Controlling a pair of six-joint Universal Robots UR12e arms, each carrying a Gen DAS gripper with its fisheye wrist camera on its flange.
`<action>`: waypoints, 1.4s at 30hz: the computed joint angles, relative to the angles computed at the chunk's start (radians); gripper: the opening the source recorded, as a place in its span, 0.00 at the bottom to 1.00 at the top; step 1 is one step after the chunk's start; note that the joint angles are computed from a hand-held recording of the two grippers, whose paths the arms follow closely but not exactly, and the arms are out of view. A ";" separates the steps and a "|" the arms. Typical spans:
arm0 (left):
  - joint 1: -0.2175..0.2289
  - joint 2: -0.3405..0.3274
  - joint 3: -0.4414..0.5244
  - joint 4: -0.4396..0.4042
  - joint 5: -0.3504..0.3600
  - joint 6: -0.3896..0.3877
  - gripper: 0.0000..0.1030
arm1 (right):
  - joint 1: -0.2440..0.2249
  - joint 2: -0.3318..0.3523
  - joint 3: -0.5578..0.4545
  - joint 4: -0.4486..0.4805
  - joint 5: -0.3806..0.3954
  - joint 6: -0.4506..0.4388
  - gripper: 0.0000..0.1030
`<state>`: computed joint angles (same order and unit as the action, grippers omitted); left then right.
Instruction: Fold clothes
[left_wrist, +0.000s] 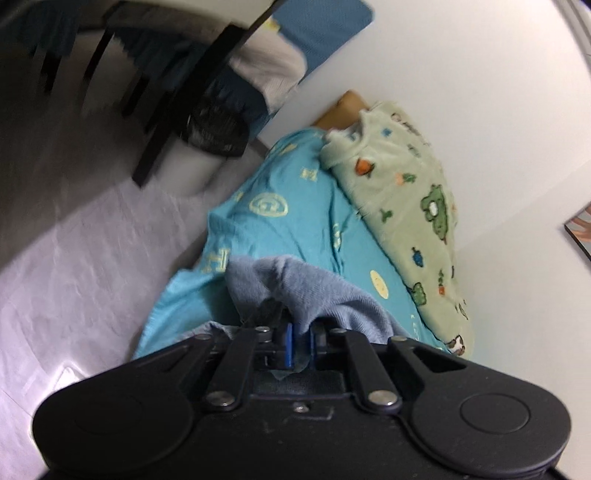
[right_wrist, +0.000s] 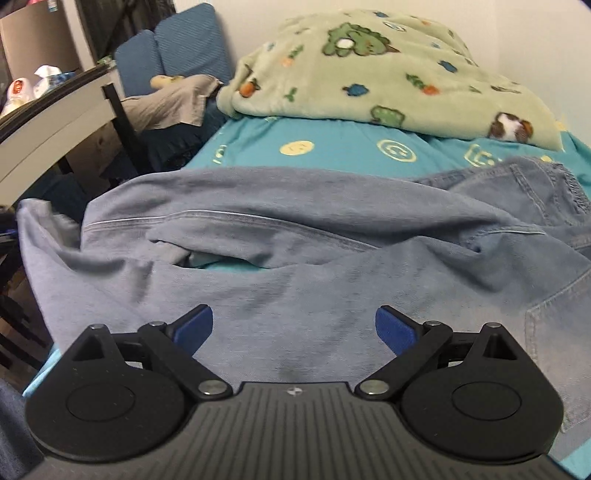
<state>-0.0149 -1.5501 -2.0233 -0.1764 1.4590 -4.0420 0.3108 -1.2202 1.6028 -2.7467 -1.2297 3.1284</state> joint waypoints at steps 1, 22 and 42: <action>-0.001 -0.007 0.005 -0.021 0.004 -0.010 0.14 | 0.000 0.003 -0.002 0.003 0.020 -0.015 0.94; 0.096 0.009 -0.178 0.054 -0.164 -0.444 0.57 | 0.007 0.021 -0.015 0.059 0.165 -0.123 0.84; -0.005 0.248 -0.254 0.065 0.131 -0.471 0.01 | 0.011 0.002 0.002 0.007 0.113 -0.105 0.84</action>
